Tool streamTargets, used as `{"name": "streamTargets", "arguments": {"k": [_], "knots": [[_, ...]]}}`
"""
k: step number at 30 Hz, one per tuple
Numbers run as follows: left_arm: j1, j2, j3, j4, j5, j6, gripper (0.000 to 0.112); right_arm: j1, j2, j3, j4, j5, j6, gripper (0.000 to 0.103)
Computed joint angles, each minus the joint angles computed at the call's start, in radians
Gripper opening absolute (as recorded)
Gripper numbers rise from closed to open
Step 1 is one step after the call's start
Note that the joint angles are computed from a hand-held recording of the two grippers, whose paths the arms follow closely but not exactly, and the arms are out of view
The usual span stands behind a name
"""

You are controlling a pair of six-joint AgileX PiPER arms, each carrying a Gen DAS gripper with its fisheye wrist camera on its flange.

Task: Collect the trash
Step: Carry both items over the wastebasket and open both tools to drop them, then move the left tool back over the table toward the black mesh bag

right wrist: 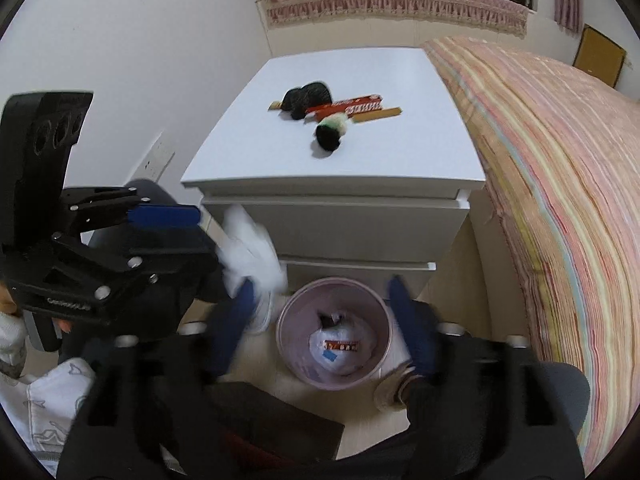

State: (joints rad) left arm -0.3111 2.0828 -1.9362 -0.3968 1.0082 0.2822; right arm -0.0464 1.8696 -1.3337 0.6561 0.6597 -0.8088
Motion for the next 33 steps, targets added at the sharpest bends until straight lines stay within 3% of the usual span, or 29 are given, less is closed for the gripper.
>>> {"name": "streamTargets", "arguments": {"k": [1, 5, 19, 33], "knots": [[0.001, -0.010, 0.015, 0.010, -0.025, -0.010, 0.087, 0.000, -0.001, 0.001, -0.004, -0.013, 0.008, 0.091], [0.013, -0.022, 0.019, 0.028, -0.057, -0.035, 0.094, -0.009, 0.010, -0.021, 0.009, -0.007, 0.029, 0.098], [0.033, -0.032, -0.013, 0.095, -0.072, -0.095, 0.095, 0.008, 0.029, -0.101, -0.063, 0.006, 0.111, 0.100], [0.054, 0.044, -0.193, 0.138, 0.003, -0.138, 0.095, 0.025, 0.072, -0.220, -0.103, 0.058, 0.152, 0.100]]}}
